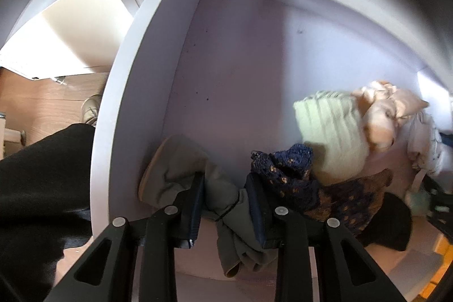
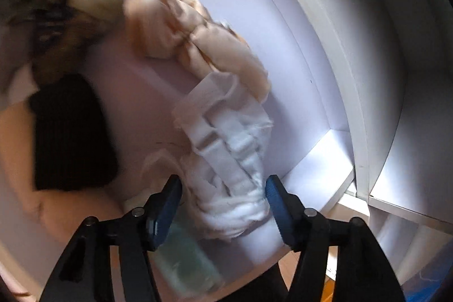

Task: Organize soft objects
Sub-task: 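Grasp the white lace bundle on the shelf with the right gripper while the left gripper lifts the grey-green bundle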

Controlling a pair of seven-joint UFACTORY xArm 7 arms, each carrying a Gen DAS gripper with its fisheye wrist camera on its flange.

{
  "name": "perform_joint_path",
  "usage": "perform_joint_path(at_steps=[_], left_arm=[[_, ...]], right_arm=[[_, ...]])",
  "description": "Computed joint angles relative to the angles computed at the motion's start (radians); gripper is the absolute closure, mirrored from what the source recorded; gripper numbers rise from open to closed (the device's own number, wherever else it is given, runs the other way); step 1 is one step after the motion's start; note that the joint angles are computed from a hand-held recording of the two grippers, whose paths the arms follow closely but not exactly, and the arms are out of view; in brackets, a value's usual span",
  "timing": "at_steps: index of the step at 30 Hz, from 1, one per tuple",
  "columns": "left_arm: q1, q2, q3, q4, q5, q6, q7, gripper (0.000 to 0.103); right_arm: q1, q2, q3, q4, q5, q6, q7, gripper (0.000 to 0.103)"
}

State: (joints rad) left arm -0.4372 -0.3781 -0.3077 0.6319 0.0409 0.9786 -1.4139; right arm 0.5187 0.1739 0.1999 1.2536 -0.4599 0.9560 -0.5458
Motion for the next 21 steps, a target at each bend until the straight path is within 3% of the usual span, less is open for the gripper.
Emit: perform_joint_path(at_steps=[6, 11, 15, 21], left_arm=[[-0.002, -0.043, 0.002, -0.023, -0.019, -0.027, -0.014, 0.075], [0.0, -0.1, -0.009, -0.037, -0.018, -0.014, -0.035, 0.075], [-0.002, -0.133, -0.025, -0.022, -0.012, 0.029, -0.043, 0.075], [0.009, -0.131, -0.054, 0.061, 0.037, 0.121, -0.044, 0.076]], right_arm=[[0.019, 0.062, -0.02, 0.051, -0.049, 0.027, 0.094, 0.043], [0.033, 0.025, -0.013, -0.013, -0.087, -0.008, 0.134, 0.045], [0.031, -0.026, -0.004, -0.092, -0.119, -0.034, 0.15, 0.045], [0.03, 0.005, 0.006, -0.06, -0.115, -0.003, 0.178, 0.045]])
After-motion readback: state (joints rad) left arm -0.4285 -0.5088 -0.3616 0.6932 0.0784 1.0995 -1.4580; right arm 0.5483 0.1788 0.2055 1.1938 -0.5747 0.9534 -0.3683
